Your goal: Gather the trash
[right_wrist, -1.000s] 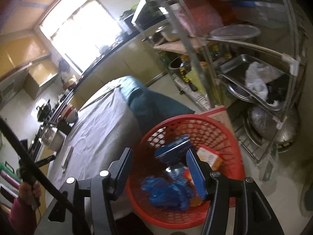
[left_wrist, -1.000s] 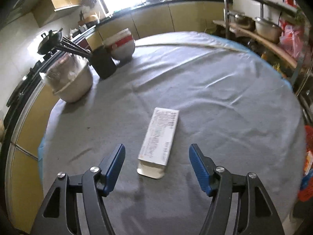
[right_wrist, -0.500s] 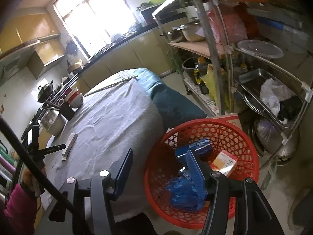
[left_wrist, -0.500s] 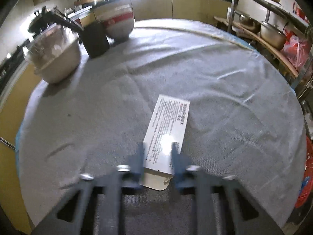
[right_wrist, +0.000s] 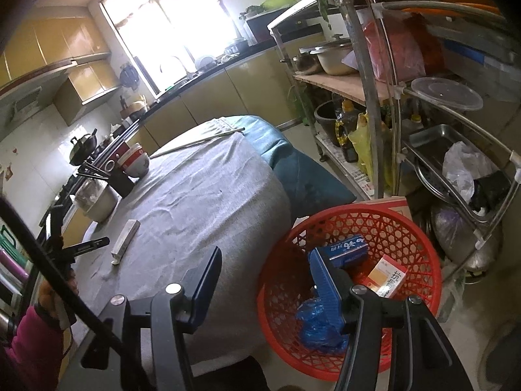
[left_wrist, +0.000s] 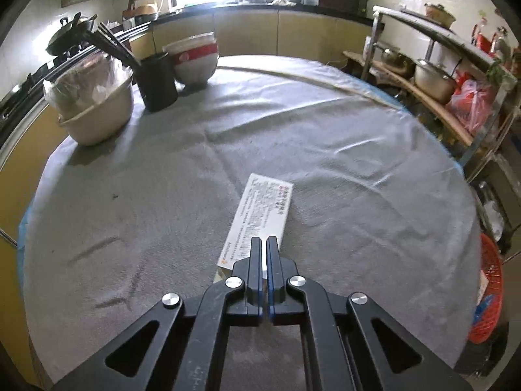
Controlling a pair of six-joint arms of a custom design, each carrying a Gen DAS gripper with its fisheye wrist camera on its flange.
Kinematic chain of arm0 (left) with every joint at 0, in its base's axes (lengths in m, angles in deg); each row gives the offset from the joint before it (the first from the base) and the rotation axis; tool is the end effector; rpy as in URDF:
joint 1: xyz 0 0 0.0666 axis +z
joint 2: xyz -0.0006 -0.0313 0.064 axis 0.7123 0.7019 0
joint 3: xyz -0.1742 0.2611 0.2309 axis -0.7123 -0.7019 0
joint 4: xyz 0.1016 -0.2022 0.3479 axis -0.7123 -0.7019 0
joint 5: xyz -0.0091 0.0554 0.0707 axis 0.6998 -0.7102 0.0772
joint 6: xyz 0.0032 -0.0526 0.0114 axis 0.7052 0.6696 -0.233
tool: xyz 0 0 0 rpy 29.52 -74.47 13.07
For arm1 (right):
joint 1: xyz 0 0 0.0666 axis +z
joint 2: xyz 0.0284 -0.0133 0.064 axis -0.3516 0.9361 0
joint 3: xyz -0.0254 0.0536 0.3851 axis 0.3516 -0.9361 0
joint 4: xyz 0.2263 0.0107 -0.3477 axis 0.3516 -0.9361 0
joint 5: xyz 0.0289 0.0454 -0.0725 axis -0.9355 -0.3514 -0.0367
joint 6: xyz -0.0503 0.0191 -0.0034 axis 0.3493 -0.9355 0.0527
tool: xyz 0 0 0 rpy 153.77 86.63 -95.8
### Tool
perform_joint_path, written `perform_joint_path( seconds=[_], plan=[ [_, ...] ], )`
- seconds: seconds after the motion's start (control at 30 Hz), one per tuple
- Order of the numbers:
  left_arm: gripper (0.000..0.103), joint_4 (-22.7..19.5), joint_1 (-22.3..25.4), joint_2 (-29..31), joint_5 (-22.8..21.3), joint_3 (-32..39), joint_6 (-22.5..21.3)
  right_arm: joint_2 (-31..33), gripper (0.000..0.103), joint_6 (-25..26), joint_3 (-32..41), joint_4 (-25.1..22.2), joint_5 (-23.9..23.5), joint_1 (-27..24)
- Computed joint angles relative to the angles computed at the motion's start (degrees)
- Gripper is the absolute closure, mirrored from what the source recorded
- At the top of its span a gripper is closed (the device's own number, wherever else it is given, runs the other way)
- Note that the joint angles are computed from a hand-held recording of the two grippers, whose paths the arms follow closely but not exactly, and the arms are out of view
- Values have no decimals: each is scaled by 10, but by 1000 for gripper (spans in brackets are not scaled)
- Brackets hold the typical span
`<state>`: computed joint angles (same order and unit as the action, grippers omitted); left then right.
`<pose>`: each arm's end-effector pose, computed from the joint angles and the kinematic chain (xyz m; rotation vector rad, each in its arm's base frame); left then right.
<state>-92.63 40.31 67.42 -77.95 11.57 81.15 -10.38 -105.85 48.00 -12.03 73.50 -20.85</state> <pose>0.5874 -0.0520 0.4321 0.0249 2.5139 -0.0291 0.4381 0.0057 0.4376 0.2742 2.2952 0.4419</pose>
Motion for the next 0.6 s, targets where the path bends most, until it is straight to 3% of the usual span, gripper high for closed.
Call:
perform_joint_path(
  seconds=[0.23,0.33,0.37,0.4,0.6],
  plan=[
    [100,-18,10,1,18,11,1,-4,42,-3,-5,2,-8,-3],
    [66,-38,18,12,34,24,3,-5,42,-3,-6,3,-10,-4],
    [48,-34,18,10,30,20,0,-4,42,-4,-5,2,-11,-5],
    [40,-30,19,9,28,16,-6,-4,42,-5,-5,2,-13,-5],
    [40,-55,16,29,26,30,-28,2,42,-4,-4,-1,-16,-3]
  ],
)
